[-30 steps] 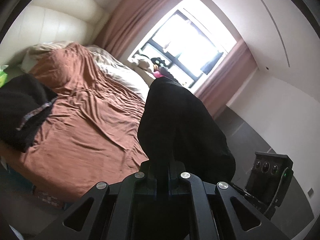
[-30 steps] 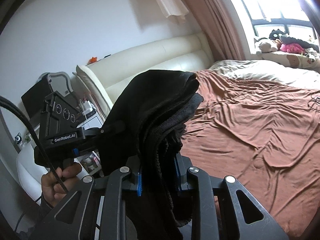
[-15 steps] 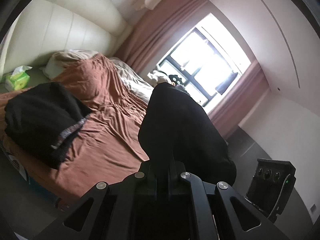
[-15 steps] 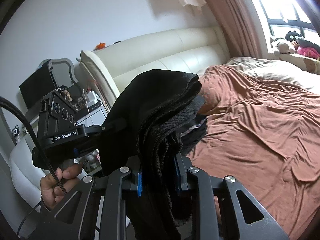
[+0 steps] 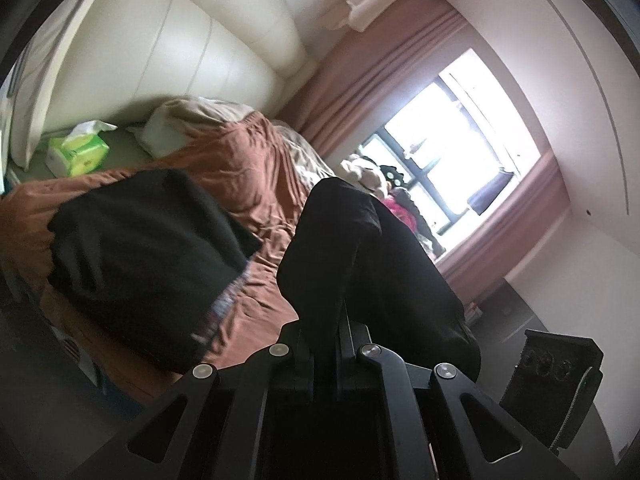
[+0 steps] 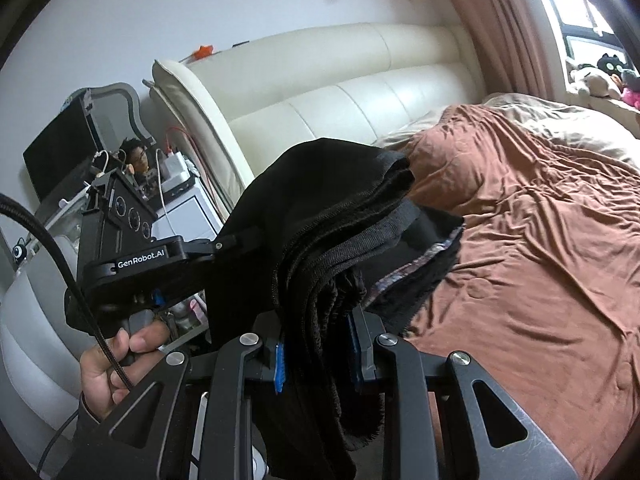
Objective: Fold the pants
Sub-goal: 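Lift the folded shorts off the bed with both grippers and carry them away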
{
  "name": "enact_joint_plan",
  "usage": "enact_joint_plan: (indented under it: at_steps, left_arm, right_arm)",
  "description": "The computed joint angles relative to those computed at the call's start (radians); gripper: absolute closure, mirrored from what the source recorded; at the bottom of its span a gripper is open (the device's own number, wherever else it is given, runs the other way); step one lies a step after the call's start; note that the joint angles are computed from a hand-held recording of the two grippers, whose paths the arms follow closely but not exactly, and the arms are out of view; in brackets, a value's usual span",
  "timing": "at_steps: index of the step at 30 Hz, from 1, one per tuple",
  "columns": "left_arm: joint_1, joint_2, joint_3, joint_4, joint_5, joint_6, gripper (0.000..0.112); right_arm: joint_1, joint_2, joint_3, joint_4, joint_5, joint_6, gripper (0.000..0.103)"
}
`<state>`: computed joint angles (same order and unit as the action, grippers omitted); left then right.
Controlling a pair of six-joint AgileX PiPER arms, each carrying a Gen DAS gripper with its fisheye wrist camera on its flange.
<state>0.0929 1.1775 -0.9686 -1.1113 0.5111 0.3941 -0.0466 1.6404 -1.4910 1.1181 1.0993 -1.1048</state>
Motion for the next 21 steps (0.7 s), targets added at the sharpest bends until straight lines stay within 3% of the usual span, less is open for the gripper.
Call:
enact_joint_plan:
  at_steps: [7,16,21]
  left_arm:
    - [0.136,0.070,-0.065,0.005,0.085,0.048,0.106]
    - [0.267,0.237,-0.249,0.052,0.162,0.061,0.106]
    - [0.302,0.336,-0.350,0.067,0.184,0.065,0.106]
  right_arm:
    - [0.154,0.153,-0.202,-0.068,-0.072,0.156,0.083]
    - [0.288,0.399,-0.590,-0.176,-0.056,0.391,0.083]
    - [0.335,0.580,-0.902,-0.252,-0.003,0.561,0.083]
